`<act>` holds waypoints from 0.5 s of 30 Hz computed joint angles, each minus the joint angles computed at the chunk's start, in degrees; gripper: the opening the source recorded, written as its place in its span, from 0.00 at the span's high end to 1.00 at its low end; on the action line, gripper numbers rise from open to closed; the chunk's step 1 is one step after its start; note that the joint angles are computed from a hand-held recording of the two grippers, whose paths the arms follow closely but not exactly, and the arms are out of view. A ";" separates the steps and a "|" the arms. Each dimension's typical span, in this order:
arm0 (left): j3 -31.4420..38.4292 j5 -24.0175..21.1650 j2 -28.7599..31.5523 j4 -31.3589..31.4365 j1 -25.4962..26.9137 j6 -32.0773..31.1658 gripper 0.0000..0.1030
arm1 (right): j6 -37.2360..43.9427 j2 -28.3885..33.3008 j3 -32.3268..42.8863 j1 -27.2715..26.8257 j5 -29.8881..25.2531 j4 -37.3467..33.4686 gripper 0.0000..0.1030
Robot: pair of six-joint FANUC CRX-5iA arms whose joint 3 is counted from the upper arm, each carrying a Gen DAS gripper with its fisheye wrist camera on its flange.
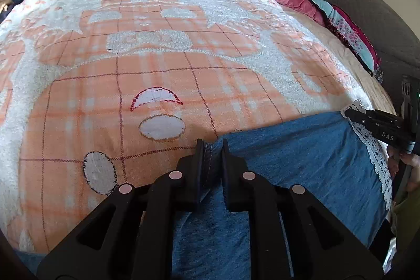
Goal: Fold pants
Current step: 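Lay the garment edge down flat and open both tools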
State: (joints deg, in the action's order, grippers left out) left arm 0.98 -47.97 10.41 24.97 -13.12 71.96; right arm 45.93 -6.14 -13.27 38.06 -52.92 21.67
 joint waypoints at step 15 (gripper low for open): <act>-10.85 5.84 -15.81 1.70 5.89 2.31 0.52 | -19.80 -17.51 -14.51 17.80 -3.97 16.20 0.52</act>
State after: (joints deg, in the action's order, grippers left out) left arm -9.87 -42.12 -5.41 26.67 -7.23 74.27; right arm 26.13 -23.64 -27.78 55.87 -56.88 37.87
